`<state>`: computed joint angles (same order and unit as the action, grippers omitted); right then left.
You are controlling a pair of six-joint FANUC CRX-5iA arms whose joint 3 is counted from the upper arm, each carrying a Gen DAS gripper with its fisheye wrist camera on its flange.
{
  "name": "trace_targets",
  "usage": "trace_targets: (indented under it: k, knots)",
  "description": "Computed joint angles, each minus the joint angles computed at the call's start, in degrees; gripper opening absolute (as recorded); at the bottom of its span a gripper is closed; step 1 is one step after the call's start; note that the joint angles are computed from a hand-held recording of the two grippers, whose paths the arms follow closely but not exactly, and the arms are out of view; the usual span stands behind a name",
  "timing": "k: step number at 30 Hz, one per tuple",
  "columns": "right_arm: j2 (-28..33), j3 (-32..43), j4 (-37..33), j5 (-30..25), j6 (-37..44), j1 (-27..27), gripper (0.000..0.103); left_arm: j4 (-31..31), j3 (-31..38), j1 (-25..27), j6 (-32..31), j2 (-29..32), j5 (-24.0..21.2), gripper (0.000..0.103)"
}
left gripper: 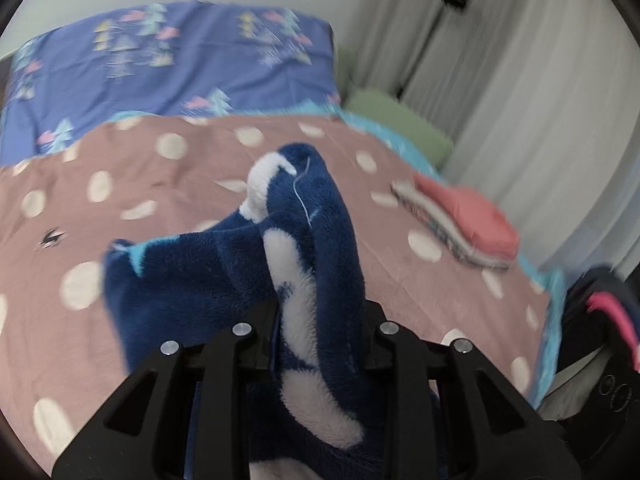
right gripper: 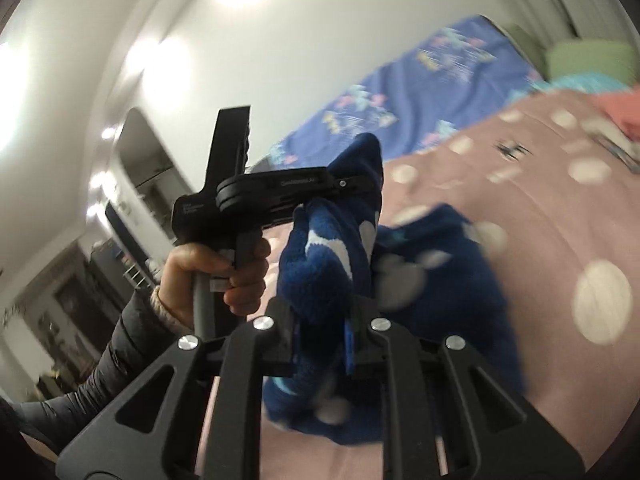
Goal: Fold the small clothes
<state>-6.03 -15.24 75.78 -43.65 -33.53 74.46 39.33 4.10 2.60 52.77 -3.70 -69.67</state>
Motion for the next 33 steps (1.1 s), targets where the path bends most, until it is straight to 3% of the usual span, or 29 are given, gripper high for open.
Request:
trace_targets:
  k: [2, 6, 12, 18, 20, 22, 25, 27, 29, 31, 33]
  knots:
    - [-2.4, -3.9, -1.3, 0.4, -3.3, -0.4, 0.015, -3.9, 0.8, -3.8, 1.4, 1.9, 1.5, 0.029]
    - [-4.8, -9.0, -6.6, 2.4, -6.4, -0.5, 0.016, -9.9, 0.8, -8.4, 2.1, 4.4, 2.9, 0.043]
    - [-8.0, -15.7, 3.2, 13.5, -17.8, -5.6, 0.016, -15.3, 0.5, -10.6, -0.6, 1.8, 4.4, 0.052]
    - [-9.4, -17.9, 8.8, 16.9, -23.6, -8.1, 0.016, -3.9, -4.3, -3.7, -8.2, -5.4, 5.4, 0.052]
    - [-10.2, -18.5, 10.5, 18.3, -26.1, -8.7, 0.016, -2.9, -6.3, -1.3, -11.2, -8.1, 6.3, 0.052]
    - [-10.8, -18.8, 11.6, 19.2, -27.4, -9.3, 0.016, -6.3, -7.0, 0.8, -13.4, -9.9, 5.4, 0.051]
    - [-10.4, -16.9, 3.0, 14.4, -18.9, -5.2, 0.020, -11.2, -8.0, 2.3, -14.3, -9.7, 1.4, 0.036]
    - [-9.8, -14.2, -6.7, 9.3, -11.0, -1.9, 0.030, -12.3, -11.6, 1.3, -15.8, -10.8, 4.7, 0.034]
    - [-9.5, -12.2, -8.1, 0.0, -8.5, 1.8, 0.033, -12.0, -13.2, 0.1, -16.5, -11.2, 7.1, 0.034]
    - [-8.8, -10.0, -6.3, -8.2, -4.3, 5.0, 0.033, -10.2, -12.6, -1.2, -16.5, -9.9, 6.4, 0.034]
    - [-8.1, -8.3, -3.7, -9.1, 0.5, 5.7, 0.030, -10.5, -11.3, -3.2, -15.6, -7.9, 6.4, 0.034]
